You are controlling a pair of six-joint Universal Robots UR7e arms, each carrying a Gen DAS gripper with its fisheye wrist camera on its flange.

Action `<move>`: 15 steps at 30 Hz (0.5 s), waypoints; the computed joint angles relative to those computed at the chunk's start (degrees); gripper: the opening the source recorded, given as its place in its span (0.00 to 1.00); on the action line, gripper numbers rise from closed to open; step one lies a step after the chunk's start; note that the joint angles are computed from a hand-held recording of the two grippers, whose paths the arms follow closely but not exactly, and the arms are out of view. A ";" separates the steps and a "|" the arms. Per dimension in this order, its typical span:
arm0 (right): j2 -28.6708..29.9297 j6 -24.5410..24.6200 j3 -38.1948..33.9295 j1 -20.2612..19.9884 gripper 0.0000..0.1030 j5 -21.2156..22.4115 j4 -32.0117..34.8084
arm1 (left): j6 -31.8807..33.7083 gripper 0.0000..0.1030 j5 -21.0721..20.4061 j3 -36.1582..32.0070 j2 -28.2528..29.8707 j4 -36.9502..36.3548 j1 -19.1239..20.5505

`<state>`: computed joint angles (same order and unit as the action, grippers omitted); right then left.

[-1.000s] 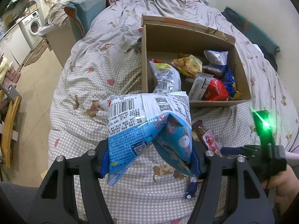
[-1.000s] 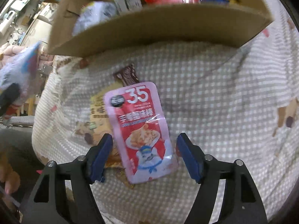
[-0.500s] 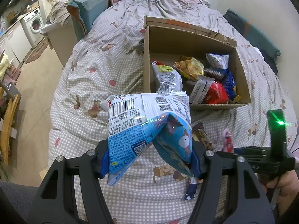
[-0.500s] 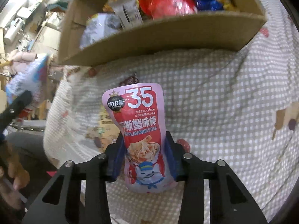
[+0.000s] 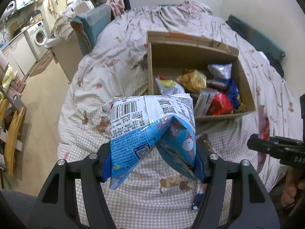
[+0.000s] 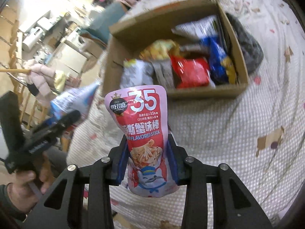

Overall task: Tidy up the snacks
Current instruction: 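Carry both bags over the box and release them inside with both tools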

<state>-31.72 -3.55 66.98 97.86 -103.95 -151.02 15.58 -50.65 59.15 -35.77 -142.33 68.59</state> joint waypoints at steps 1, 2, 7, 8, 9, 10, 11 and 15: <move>-0.34 -0.48 0.41 0.14 0.38 0.38 -1.30 | 0.25 0.61 -0.30 -0.05 -0.08 -0.55 -0.11; -0.62 -0.95 0.69 0.23 0.38 1.03 -2.70 | 0.29 0.61 -0.67 -0.28 -0.14 -0.72 -0.21; -0.06 -1.61 -1.23 0.71 0.38 2.19 -7.31 | 1.35 0.61 -1.16 -5.22 1.85 0.49 -0.92; 0.25 -1.55 -2.05 0.84 0.38 1.59 -7.89 | 1.85 0.61 -0.99 -6.31 2.48 0.44 -1.07; 0.76 -1.69 -3.25 1.02 0.38 0.49 -8.27 | 2.63 0.61 -0.88 -8.23 3.57 0.56 -1.23; 1.58 -1.60 -4.57 1.16 0.38 -0.51 -8.67 | 3.06 0.61 -0.86 -9.63 4.37 0.80 -1.33; 1.75 -0.95 -5.30 1.11 0.38 -0.68 -9.56 | 3.43 0.61 -0.95 -11.74 5.49 1.41 -1.42; 3.26 1.68 -9.13 0.65 0.38 -0.52 -9.93 | 5.36 0.61 -1.79 -19.22 9.78 2.96 -1.68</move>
